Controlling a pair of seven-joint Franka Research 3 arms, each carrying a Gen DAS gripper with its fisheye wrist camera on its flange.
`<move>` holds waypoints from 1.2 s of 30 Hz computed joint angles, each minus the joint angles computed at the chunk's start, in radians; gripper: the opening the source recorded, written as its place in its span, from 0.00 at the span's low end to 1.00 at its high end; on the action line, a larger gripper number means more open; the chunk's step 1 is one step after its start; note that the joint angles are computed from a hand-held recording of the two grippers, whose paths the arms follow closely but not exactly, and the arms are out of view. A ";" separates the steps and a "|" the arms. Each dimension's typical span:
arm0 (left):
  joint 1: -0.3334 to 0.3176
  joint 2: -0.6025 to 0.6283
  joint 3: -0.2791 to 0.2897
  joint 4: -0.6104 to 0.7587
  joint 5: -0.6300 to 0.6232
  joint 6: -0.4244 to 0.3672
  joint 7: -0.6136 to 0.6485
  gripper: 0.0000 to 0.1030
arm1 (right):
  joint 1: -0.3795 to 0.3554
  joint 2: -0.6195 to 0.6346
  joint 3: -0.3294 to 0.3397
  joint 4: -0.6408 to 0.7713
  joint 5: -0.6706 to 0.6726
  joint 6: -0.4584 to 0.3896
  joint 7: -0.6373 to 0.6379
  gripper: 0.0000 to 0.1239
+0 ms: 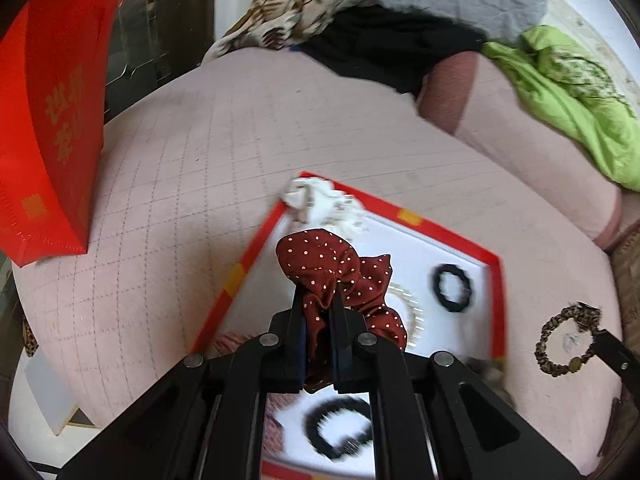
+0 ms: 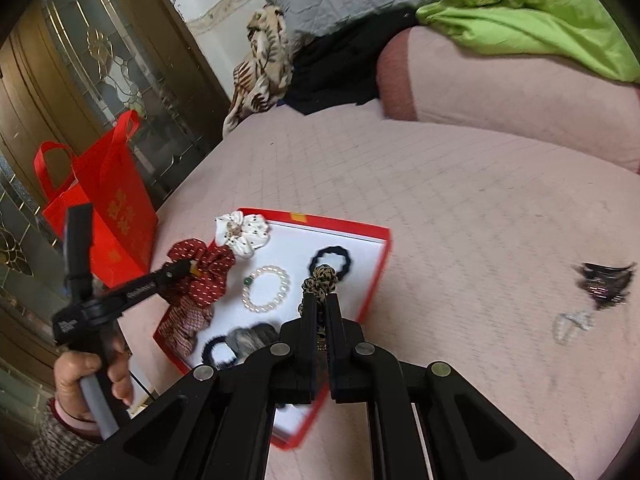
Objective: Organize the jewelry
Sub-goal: 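Carry the red scrunchie and gold bracelet over the box and open both grippers, then move both empty grippers back to the claw clip and pale bead bracelet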
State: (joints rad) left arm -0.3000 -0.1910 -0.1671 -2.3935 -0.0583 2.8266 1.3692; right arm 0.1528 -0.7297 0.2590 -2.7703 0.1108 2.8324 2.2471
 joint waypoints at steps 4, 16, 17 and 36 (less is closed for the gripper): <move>0.034 0.077 -0.009 0.050 0.050 -0.007 -0.031 0.08 | 0.013 0.162 -0.034 0.076 0.023 0.082 -0.024 0.04; 0.080 0.208 -0.042 0.144 0.156 -0.005 -0.094 0.08 | -0.019 0.543 -0.046 0.293 -0.070 0.154 -0.017 0.04; 0.082 0.210 -0.044 0.144 0.164 -0.003 -0.099 0.08 | -0.013 0.555 -0.054 0.295 -0.078 0.155 -0.009 0.04; 0.024 -0.105 -0.040 -0.076 0.160 0.051 -0.157 0.43 | -0.056 0.183 0.000 0.074 -0.151 0.053 0.104 0.35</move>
